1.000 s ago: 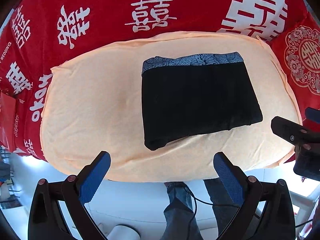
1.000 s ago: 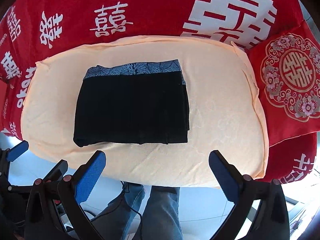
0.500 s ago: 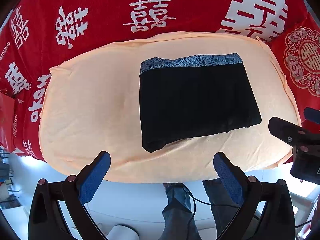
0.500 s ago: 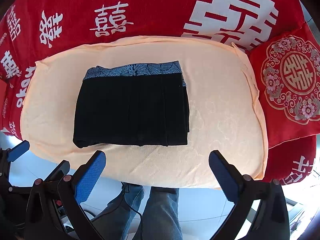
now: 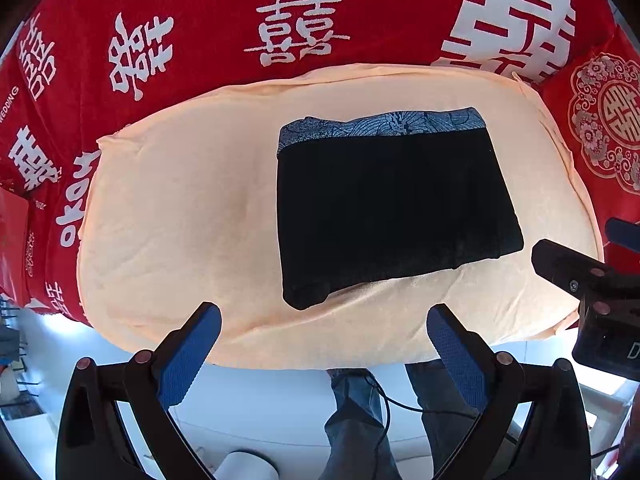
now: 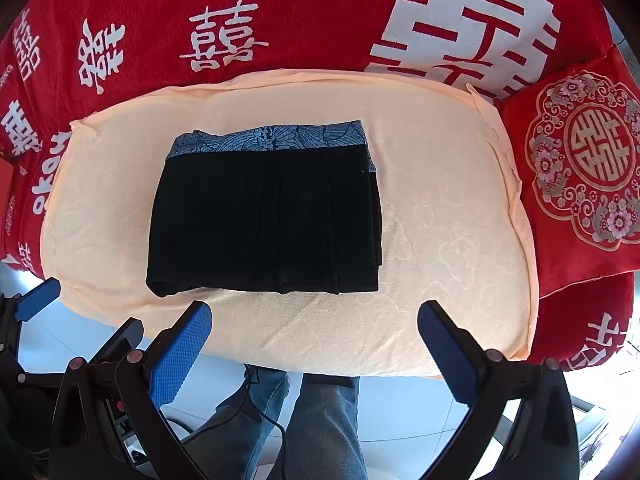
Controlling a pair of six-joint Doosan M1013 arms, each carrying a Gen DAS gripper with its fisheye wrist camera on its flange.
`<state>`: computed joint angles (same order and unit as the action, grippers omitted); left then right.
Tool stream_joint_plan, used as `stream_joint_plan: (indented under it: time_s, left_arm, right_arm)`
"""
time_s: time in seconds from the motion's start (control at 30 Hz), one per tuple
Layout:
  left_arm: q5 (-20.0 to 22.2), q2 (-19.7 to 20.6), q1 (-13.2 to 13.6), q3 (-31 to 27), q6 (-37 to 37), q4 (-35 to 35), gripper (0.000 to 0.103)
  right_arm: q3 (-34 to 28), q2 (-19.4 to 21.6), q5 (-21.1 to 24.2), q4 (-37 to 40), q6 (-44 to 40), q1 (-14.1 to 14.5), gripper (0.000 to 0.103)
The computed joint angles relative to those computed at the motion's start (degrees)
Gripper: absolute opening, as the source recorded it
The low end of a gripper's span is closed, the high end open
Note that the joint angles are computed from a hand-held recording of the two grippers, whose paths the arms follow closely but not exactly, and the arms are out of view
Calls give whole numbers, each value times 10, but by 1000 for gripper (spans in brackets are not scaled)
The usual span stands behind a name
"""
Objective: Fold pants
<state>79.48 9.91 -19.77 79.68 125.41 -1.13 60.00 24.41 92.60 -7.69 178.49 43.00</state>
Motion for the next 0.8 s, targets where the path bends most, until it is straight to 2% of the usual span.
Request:
stream_joint_plan:
  time_s: [0.8]
  left_arm:
    - [1,2,0,-4,-2,-25,103]
  right_arm:
    - [9,-2,-5,8,-2,-6,103]
